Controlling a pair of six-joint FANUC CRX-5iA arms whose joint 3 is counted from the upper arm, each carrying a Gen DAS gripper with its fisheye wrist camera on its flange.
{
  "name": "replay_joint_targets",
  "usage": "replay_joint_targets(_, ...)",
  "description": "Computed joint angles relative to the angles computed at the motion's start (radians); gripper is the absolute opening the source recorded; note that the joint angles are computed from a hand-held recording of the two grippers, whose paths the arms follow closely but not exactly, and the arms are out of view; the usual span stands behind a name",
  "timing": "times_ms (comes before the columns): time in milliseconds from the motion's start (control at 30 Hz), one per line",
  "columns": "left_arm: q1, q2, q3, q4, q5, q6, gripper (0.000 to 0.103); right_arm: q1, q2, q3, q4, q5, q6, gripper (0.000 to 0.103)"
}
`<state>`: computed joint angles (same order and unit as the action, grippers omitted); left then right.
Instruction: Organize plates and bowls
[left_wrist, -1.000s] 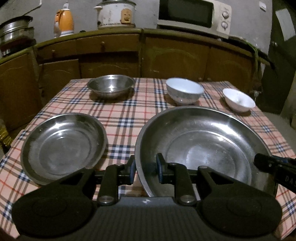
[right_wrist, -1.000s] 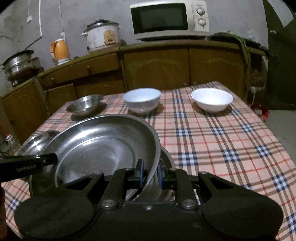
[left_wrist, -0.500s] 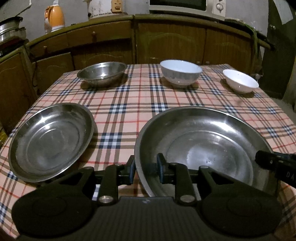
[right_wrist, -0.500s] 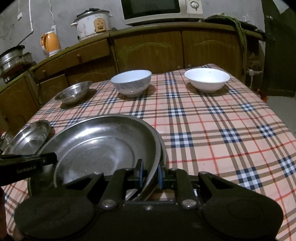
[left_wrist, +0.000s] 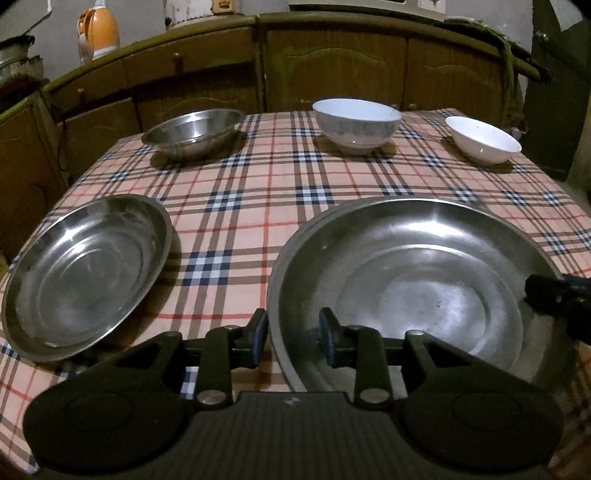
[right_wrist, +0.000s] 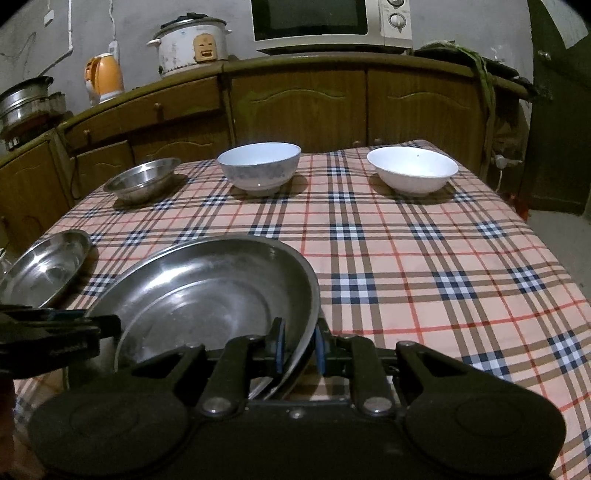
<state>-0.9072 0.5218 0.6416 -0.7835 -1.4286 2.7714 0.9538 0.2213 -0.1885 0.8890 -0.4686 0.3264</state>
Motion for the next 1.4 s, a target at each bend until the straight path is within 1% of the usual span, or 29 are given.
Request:
replay_joint_targets(100,-0.001,0.001,0.000,-0.005,0.002,0.014,0.033,0.001,0.007,0.008,0.007,-0.007,0.010,0.024)
replay_joint_targets(133,0.001,0.003,0.002,-0.005,0.000,0.014,0.033,0.003,0.011,0.015,0.002,-0.017,0.022,0.029)
replay_joint_targets(167,0.003,0.003,0.002,-0.002,0.001,0.012,0.033,0.004,0.011,0.014,0.012,-0.019,0.017,0.031)
replay_joint_targets(233,0.003,-0.001,-0.003,-0.008,0.005,0.020,0.036,0.001,0.010,0.005,0.059,-0.023,-0.017,0.035)
replay_joint_targets(300,0.001,-0.003,-0.003,-0.017,-0.002,0.031,0.039,-0.004,0.008,-0.001,0.094,-0.025,-0.036,0.042)
replay_joint_targets(400,0.002,-0.016,-0.015,-0.021,0.001,0.050,0.042,-0.009,0.000,-0.006,0.103,-0.014,-0.051,0.042)
replay_joint_targets(467,0.000,-0.025,-0.021,-0.022,-0.001,0.059,0.049,-0.008,-0.006,-0.006,0.102,-0.011,-0.053,0.042)
replay_joint_targets(500,-0.003,-0.030,-0.023,-0.025,-0.003,0.065,0.055,-0.007,-0.010,-0.007,0.100,-0.007,-0.051,0.044)
replay_joint_targets(600,-0.011,-0.040,-0.020,-0.038,-0.014,0.065,0.061,-0.002,-0.020,-0.004,0.087,0.004,-0.044,0.055)
replay_joint_targets(633,-0.014,-0.043,-0.016,-0.040,-0.022,0.063,0.065,0.002,-0.023,0.002,0.068,0.005,-0.033,0.058)
replay_joint_targets(700,-0.020,-0.051,-0.013,-0.045,-0.033,0.057,0.070,0.008,-0.028,0.009,0.045,0.007,-0.021,0.059)
replay_joint_targets(767,-0.026,-0.062,-0.015,-0.048,-0.039,0.051,0.075,0.017,-0.035,0.015,0.036,0.002,-0.013,0.065)
replay_joint_targets(800,-0.030,-0.068,-0.017,-0.052,-0.040,0.052,0.080,0.020,-0.039,0.017,0.027,0.004,-0.006,0.070)
replay_joint_targets(833,-0.036,-0.072,-0.017,-0.060,-0.048,0.054,0.084,0.021,-0.045,0.014,0.029,0.013,-0.009,0.071)
replay_joint_targets(900,-0.051,-0.076,-0.010,-0.085,-0.073,0.054,0.087,0.025,-0.054,0.013,0.028,0.020,-0.010,0.072)
replay_joint_targets(1033,-0.070,-0.095,-0.016,-0.114,-0.096,0.071,0.093,0.040,-0.066,0.016,0.044,0.019,-0.019,0.081)
replay_joint_targets(1133,-0.081,-0.107,-0.021,-0.134,-0.119,0.083,0.096,0.052,-0.070,0.024,0.035,0.021,0.000,0.081)
replay_joint_targets(1267,-0.090,-0.116,-0.025,-0.151,-0.156,0.089,0.096,0.072,-0.065,0.053,-0.032,0.019,0.065,0.081)
replay_joint_targets(1400,-0.096,-0.139,-0.053,-0.159,-0.168,0.114,0.096,0.087,-0.057,0.069,-0.033,0.015,0.081,0.081)
